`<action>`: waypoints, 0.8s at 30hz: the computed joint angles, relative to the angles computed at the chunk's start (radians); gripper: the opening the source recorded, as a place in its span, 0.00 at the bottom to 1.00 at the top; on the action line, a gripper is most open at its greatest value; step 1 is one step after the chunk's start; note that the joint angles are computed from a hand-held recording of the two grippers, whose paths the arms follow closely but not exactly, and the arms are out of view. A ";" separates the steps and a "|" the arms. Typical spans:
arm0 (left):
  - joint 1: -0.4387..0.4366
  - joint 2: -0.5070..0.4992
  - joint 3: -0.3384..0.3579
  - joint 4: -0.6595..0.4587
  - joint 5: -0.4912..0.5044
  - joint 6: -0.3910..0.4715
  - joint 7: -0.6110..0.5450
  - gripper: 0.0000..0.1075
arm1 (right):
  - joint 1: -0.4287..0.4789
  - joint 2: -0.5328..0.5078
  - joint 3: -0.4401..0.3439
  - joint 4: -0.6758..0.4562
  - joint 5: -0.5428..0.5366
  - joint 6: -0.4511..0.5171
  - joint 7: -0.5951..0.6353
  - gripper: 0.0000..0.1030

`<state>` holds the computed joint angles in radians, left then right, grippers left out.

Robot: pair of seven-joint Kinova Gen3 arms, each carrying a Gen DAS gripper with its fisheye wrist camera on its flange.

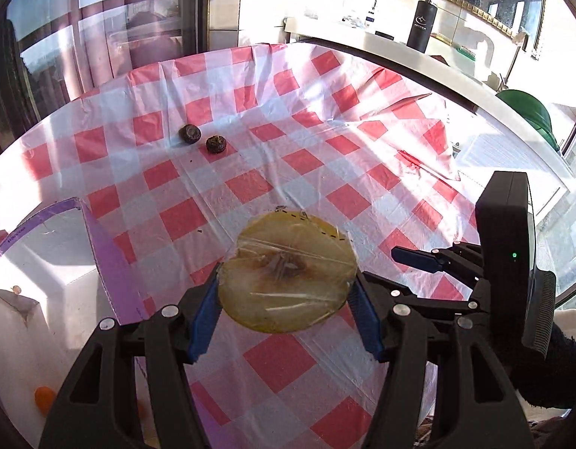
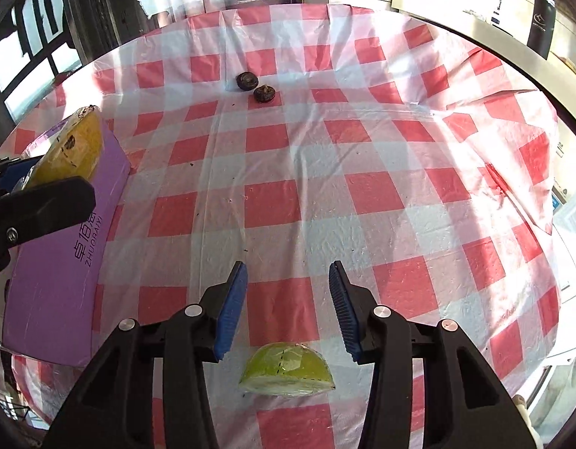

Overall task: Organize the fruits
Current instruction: 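Carry the apple half and green fruit over the white box with both tools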

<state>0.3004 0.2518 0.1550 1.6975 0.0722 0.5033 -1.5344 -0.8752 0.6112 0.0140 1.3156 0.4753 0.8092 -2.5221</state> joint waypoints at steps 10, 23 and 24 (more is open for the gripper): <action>-0.054 -0.125 -0.033 0.115 -0.004 -0.058 0.018 0.58 | 0.005 -0.039 -0.030 0.184 -0.060 -0.058 -0.082 0.80; -0.116 -0.212 -0.062 0.199 -0.081 -0.035 0.071 0.58 | 0.005 0.080 -0.009 0.020 -0.045 -0.059 0.016 0.73; -0.121 -0.219 -0.064 0.206 -0.089 -0.035 0.077 0.58 | 0.005 0.084 -0.006 0.012 -0.045 -0.060 0.026 0.66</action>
